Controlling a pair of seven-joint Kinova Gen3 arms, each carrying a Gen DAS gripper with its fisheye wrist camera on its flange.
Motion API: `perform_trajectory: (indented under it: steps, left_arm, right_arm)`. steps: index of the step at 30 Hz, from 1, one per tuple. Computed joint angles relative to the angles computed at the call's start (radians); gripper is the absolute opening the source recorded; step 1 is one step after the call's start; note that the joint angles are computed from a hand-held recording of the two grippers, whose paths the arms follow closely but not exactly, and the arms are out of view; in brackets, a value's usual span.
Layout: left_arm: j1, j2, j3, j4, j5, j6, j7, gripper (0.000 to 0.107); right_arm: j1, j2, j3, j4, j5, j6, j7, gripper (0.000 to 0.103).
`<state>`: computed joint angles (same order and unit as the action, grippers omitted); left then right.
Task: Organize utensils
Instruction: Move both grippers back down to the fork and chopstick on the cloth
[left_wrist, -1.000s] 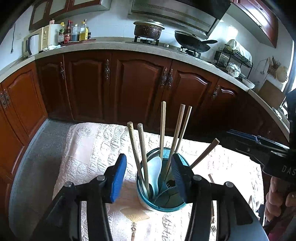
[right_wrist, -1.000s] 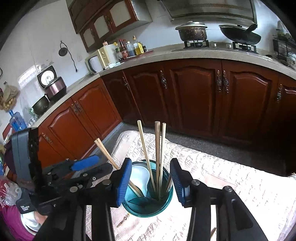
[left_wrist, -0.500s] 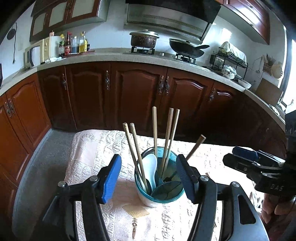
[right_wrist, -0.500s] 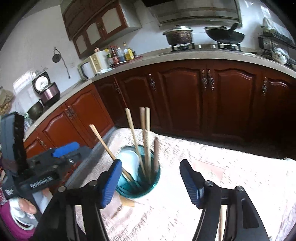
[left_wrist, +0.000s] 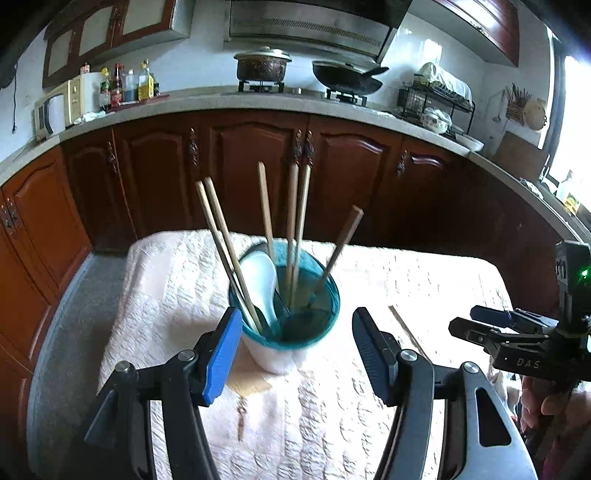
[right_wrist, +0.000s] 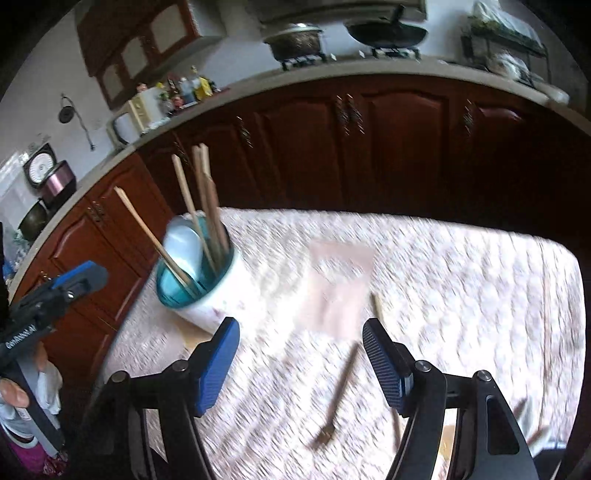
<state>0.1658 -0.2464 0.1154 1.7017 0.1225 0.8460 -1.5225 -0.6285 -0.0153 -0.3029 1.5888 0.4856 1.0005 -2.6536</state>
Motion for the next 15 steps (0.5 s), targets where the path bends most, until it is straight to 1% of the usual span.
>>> perform_trajectory:
  steps: [3,7,11,15]
  left_arm:
    - [0.009,-0.002,0.004,0.024,0.013,0.001,0.007,0.063]
    - [0.027,0.005,0.017,0.061,0.024,-0.009,0.008,0.063]
    - [0.049,0.023,0.023,0.085,0.040,-0.010,0.000,0.063]
    - [0.066,0.049,0.028,0.099,0.056,-0.006,-0.009,0.063]
  right_arm:
    - [0.008,-0.026,-0.001,0.059,-0.018,0.009,-0.031,0.073]
    - [0.026,-0.034,-0.005,0.100,-0.050,0.038,-0.048,0.073]
    - [0.048,-0.055,-0.002,0.161,-0.082,0.017,-0.065,0.073]
    - [0.065,-0.046,0.000,0.187,-0.085,0.013,-0.057,0.073]
